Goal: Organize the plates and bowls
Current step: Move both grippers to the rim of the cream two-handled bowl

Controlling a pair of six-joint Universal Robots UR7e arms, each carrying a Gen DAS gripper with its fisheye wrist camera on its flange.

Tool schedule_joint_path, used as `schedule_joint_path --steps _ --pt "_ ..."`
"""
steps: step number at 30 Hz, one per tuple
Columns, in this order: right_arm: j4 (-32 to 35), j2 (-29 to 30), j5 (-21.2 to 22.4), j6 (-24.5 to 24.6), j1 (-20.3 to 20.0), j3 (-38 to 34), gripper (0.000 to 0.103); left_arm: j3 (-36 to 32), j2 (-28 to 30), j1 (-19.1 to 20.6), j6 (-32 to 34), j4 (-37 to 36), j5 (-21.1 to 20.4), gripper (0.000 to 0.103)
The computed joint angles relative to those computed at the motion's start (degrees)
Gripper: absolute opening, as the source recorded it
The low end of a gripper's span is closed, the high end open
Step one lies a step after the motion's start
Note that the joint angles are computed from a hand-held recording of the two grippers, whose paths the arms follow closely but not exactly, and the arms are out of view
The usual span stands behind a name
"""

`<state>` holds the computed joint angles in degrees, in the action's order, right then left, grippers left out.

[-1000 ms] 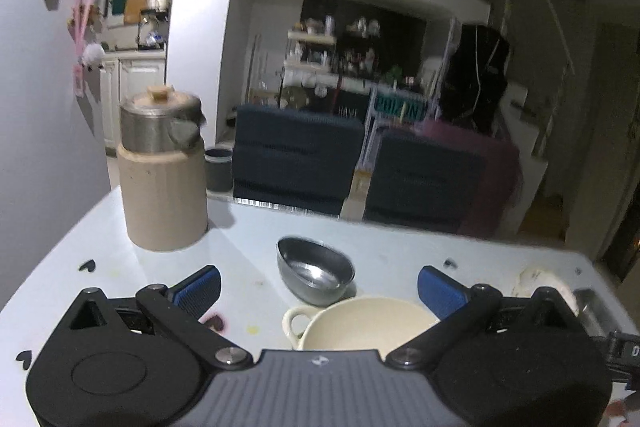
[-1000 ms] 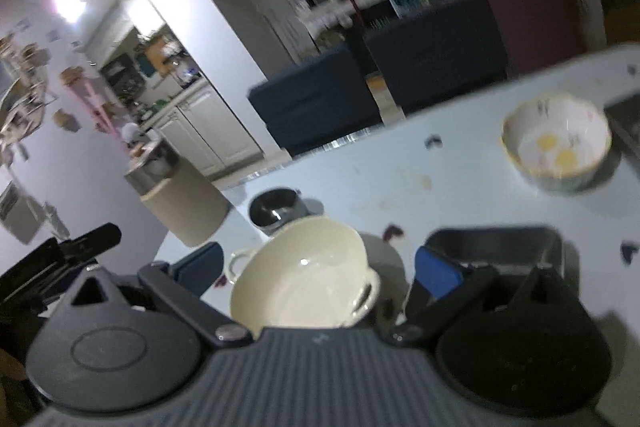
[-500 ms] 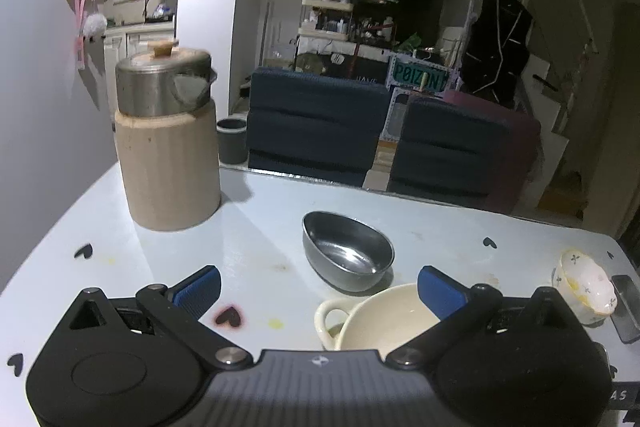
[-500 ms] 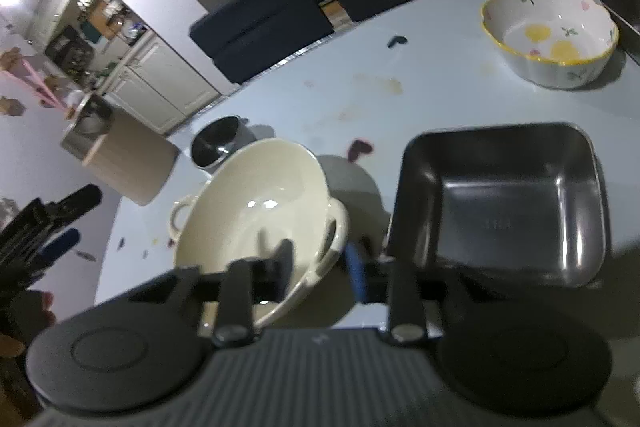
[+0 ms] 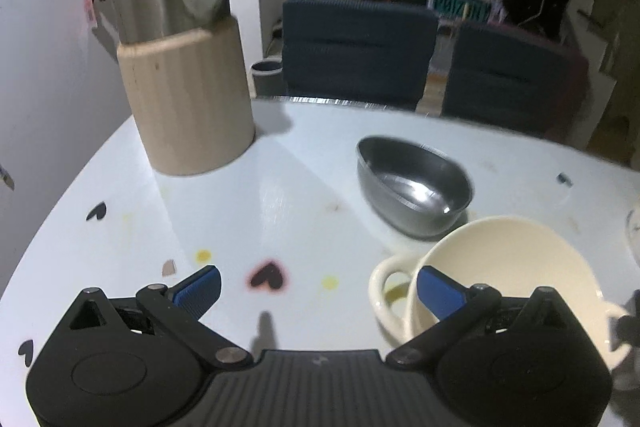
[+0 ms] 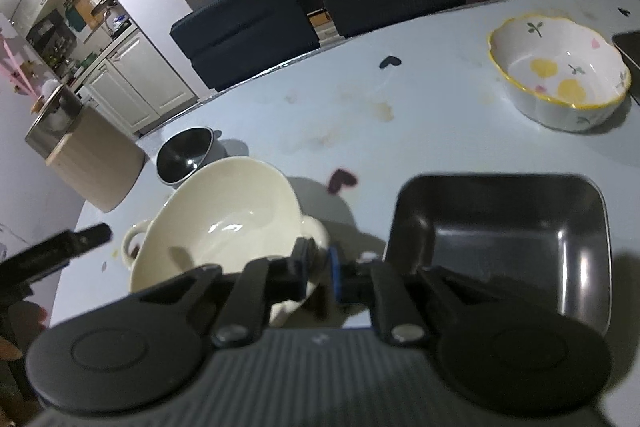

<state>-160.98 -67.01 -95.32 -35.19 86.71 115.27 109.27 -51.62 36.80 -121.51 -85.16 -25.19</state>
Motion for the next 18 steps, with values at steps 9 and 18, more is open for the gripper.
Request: schedule_joint_path --steps 9,18 --pt "1.49 0.32 0.46 -1.26 -0.06 -1.09 0.013 -3.66 1.91 2.29 -2.52 4.66 -4.20 0.103" --pt "0.51 -0.16 1.53 -1.10 0.04 -1.03 0.019 -2.34 0.37 1.09 2.25 2.70 -8.47 0.103"
